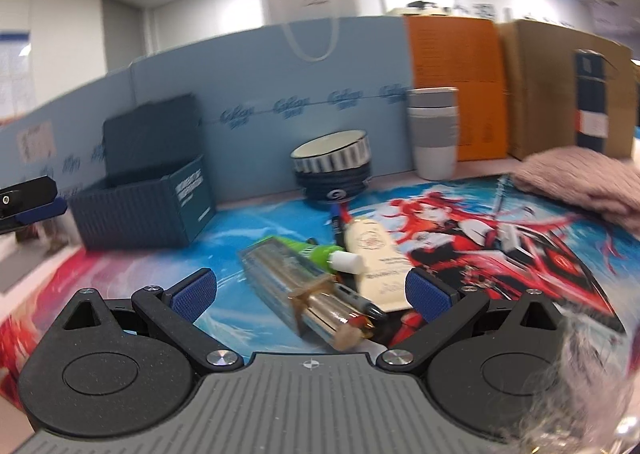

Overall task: Organize rigid objects
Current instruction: 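Lower the right tool and grasp the clear acrylic case on the mat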

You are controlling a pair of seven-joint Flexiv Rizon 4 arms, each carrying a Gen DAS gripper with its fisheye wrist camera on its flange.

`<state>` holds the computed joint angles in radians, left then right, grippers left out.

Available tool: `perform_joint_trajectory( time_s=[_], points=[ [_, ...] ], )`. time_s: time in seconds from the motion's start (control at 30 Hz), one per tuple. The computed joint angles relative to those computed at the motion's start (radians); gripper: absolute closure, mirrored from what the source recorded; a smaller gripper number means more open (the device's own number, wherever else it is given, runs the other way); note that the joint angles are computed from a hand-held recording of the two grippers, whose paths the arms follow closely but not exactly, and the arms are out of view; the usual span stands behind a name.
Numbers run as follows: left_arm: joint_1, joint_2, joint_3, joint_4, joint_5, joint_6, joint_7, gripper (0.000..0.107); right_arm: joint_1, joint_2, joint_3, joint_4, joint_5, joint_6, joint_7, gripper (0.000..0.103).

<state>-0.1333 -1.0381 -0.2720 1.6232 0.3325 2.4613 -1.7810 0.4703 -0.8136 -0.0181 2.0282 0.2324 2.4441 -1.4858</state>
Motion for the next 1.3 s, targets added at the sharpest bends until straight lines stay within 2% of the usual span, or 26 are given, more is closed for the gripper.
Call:
perform_joint_trajectory(
  time_s=[0.1, 0.23, 0.43, 0.53, 0.57, 0.67, 0.77, 0.9, 1.3],
  points=[
    [0.014, -0.005, -0.009, 0.008, -0.012, 0.002, -0.027, 0.004, 0.007, -0.002, -0.019, -0.04, -0.029, -0.078, -0.017, 0.002],
    [0.02, -0.003, -0.008, 0.018, -0.03, -0.008, -0.048, 0.004, -0.028, -0.006, -0.004, -0.085, -0.102, -0.182, 0.02, 0.003],
    [0.038, -0.004, -0.016, 0.013, 0.006, -0.02, -0.072, 0.004, -0.047, -0.007, -0.008, -0.108, -0.194, -0.268, 0.037, 0.005],
    [0.036, -0.004, -0.014, 0.006, 0.003, -0.039, -0.071, 0.004, -0.049, 0.001, -0.007, -0.112, -0.22, -0.311, 0.049, 0.01],
    [0.037, -0.004, -0.016, 0.004, 0.005, -0.047, -0.072, 0.004, -0.025, 0.003, -0.029, -0.113, -0.202, -0.32, 0.046, 0.011],
    [0.043, -0.005, -0.022, 0.002, 0.012, -0.058, -0.075, 0.004, 0.035, 0.01, -0.079, -0.107, -0.166, -0.344, 0.029, 0.023],
    [0.047, -0.005, -0.026, 0.002, 0.016, -0.065, -0.077, 0.004, -0.003, 0.021, -0.038, -0.105, -0.211, -0.362, 0.038, 0.024],
    [0.05, -0.005, -0.029, 0.005, 0.018, -0.066, -0.079, 0.004, 0.046, 0.02, -0.088, -0.123, -0.195, -0.413, 0.038, 0.027],
    [0.067, -0.004, -0.042, 0.01, 0.011, -0.093, -0.098, 0.004, -0.016, -0.002, -0.046, -0.196, -0.29, -0.507, 0.11, 0.029]
  ],
)
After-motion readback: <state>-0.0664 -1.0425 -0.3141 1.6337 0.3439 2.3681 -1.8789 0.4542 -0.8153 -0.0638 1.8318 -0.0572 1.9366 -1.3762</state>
